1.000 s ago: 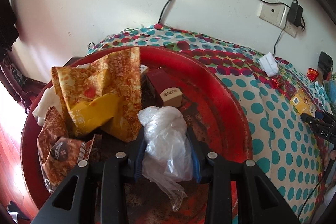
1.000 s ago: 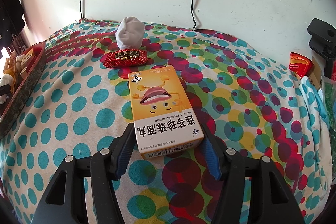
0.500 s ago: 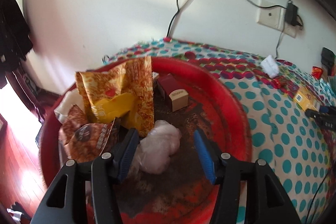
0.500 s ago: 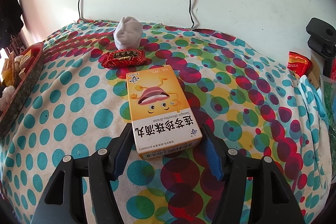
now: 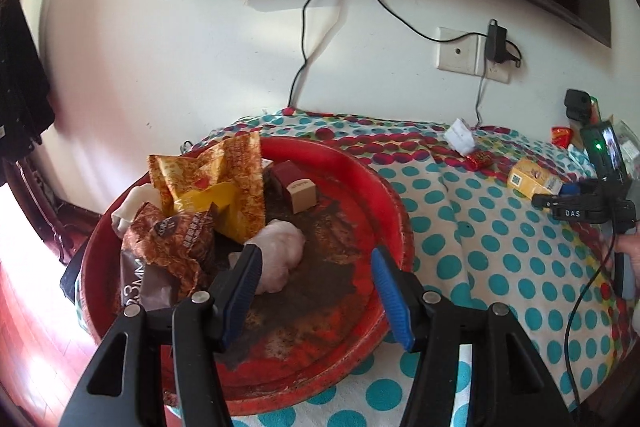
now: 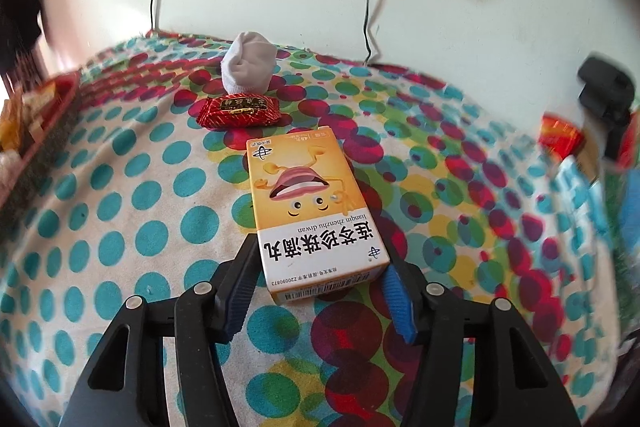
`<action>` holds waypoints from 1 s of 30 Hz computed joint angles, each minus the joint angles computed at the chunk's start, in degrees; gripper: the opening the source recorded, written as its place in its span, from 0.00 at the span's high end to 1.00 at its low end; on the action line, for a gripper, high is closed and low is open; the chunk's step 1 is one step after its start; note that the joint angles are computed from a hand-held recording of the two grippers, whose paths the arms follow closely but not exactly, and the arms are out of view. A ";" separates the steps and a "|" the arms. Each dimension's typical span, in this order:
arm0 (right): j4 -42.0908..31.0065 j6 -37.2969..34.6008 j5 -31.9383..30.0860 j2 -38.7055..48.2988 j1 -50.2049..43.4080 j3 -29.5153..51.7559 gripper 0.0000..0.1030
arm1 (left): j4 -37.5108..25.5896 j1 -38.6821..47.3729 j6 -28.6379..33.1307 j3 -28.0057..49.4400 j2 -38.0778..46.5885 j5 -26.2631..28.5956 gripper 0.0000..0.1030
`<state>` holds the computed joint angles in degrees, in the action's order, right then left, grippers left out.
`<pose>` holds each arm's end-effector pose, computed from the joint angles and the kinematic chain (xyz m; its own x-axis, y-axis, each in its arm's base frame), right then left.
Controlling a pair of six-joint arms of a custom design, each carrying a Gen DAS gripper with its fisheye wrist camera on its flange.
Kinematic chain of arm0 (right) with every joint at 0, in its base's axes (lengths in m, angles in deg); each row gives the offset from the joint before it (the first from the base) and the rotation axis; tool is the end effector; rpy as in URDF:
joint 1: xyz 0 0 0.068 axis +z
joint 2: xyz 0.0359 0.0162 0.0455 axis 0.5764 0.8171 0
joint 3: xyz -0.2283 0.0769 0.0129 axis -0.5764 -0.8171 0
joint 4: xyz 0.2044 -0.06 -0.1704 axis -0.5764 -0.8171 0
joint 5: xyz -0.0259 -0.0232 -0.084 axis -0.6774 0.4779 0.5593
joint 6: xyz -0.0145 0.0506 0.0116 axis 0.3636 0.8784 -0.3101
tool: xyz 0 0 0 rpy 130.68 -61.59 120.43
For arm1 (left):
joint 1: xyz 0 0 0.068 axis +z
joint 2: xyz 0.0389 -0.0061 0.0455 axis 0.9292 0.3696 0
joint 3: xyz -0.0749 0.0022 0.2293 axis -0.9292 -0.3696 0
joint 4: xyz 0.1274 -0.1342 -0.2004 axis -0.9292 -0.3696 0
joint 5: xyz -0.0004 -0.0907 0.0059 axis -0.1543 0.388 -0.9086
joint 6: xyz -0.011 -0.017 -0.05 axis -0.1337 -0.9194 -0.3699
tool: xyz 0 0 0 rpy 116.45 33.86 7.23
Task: Organize objects
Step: 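Carry the orange medicine box with the right gripper into the red tray and release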
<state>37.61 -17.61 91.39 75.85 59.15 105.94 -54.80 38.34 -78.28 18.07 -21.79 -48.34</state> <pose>0.2754 0.1070 0.2055 -0.7794 -0.1023 -0.6182 0.0181 0.9825 -0.1854 0.2231 -0.1141 0.2032 -0.5906 0.0959 -0.8012 0.1003 0.9939 0.0450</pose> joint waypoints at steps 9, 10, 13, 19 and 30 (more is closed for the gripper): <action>-2.96 3.86 4.16 2.35 2.18 2.72 0.48 | 1.57 3.16 -0.65 -1.43 -1.02 3.19 0.43; -3.45 4.37 4.89 2.88 2.62 3.25 0.48 | 1.51 3.52 -0.68 -1.32 -0.72 3.52 0.43; -5.46 6.36 6.84 4.26 4.74 4.93 0.48 | 0.90 4.67 -1.32 -0.90 -0.06 4.80 0.43; -8.26 9.52 9.35 4.68 8.47 7.57 0.48 | 0.88 5.97 -2.22 -1.21 -0.54 6.44 0.43; -9.78 13.74 4.59 9.36 16.91 18.18 0.48 | 1.17 9.66 -5.03 -1.01 -0.06 10.80 0.43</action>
